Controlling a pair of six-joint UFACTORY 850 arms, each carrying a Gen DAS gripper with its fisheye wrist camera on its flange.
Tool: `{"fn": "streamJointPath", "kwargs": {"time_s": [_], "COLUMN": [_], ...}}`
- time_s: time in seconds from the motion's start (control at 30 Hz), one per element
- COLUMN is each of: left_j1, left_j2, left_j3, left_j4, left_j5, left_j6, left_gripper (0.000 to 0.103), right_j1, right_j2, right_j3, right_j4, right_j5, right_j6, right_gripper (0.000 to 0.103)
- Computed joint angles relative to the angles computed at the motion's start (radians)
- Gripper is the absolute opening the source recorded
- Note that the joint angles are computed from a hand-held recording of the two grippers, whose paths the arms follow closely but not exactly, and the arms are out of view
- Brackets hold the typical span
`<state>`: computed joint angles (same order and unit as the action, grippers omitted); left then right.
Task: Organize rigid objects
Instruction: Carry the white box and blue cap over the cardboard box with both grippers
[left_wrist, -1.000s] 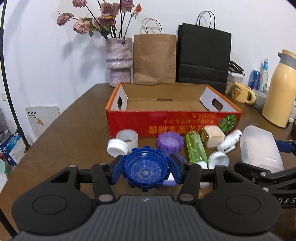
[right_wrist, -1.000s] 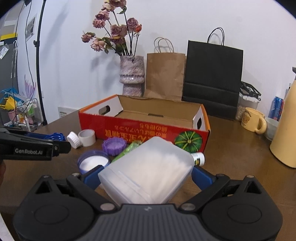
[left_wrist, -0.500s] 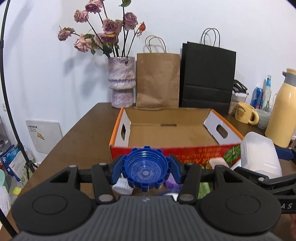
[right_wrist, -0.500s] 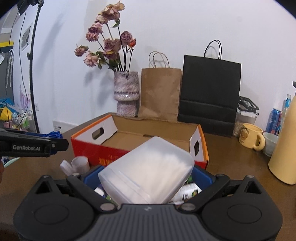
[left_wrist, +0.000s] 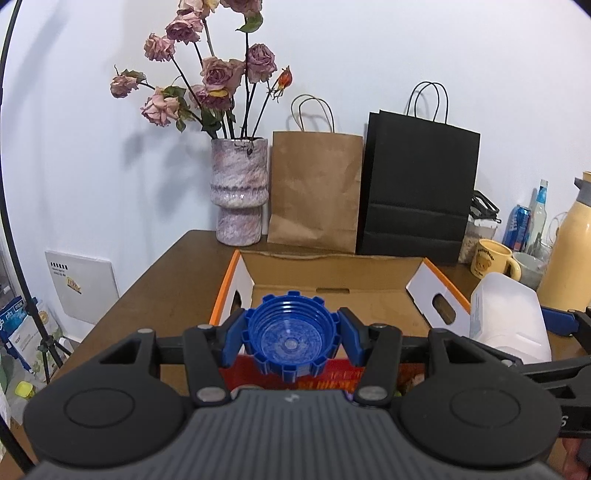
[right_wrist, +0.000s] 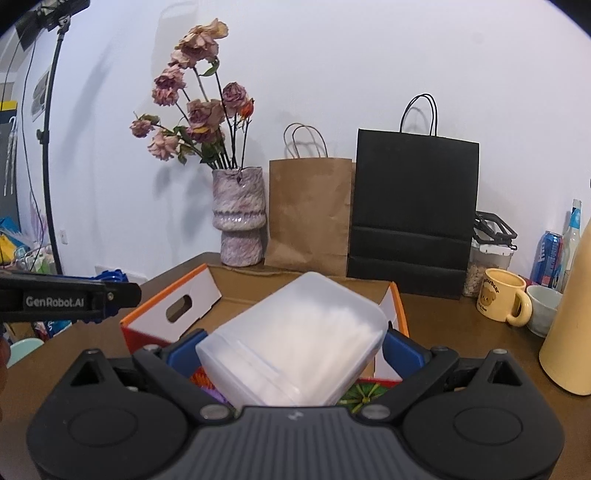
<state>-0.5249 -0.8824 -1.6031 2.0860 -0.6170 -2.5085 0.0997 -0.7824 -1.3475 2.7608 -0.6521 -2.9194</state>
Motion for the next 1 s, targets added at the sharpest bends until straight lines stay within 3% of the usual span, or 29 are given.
{"fn": "streamJointPath", "kwargs": {"time_s": [0.53, 1.0], "left_j1": [0.041, 0.068], "left_j2": [-0.144, -0.369], "left_j3": [-0.261, -0.649], "left_j4": [-0.158, -0.525], "left_j5": [0.061, 0.104], "left_j6": [0.168, 0.562], "left_gripper": [0.054, 0.054], "right_j1": [0.017, 0.024], "right_j2": [-0.125, -0.285], "right_j3": [-0.226, -0.497], "right_j4": [0.0, -0.077], "right_j5": [0.095, 0.249], "right_j6": [0.027, 0.117], "right_gripper": [0.1, 0.1]}}
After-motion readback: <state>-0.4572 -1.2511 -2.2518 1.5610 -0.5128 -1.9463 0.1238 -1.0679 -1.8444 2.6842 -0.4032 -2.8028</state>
